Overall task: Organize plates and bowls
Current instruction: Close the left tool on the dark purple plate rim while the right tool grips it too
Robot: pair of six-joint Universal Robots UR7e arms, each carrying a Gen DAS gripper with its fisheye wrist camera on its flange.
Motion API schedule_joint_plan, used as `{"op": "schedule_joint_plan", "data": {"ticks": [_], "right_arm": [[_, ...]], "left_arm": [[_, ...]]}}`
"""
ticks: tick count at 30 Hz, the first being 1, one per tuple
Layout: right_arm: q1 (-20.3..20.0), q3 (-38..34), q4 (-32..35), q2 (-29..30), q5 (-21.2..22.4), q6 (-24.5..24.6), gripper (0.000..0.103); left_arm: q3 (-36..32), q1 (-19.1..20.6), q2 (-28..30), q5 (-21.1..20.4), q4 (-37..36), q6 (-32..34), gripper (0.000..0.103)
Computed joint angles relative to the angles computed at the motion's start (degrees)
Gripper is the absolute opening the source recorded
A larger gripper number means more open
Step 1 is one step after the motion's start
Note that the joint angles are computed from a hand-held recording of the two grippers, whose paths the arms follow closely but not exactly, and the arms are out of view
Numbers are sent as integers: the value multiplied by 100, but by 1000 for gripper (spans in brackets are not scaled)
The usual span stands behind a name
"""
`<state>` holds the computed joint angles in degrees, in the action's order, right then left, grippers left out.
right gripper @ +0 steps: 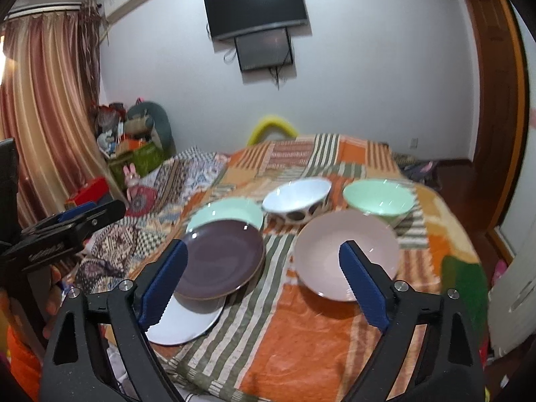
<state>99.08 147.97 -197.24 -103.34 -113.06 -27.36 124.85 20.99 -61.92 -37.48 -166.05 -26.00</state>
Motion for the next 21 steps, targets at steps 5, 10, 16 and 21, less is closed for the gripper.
{"op": "schedule_joint_plan", "data": {"ticks": [5,10,16,21], "right_arm": [[-245,-112,276,267,109,222,77],[-373,-302,685,583,166,475,65],[-463,-485,948,978,134,591,58],[-547,-677,1177,1288,106,706,52]], "left_arm": [[-68,484,80,-137,-20,170,82],[-261,986,222,-418,134,319,82],[-597,1559,460,-887,422,510,69],[-798,1953,587,-1255,557,576,60]]}}
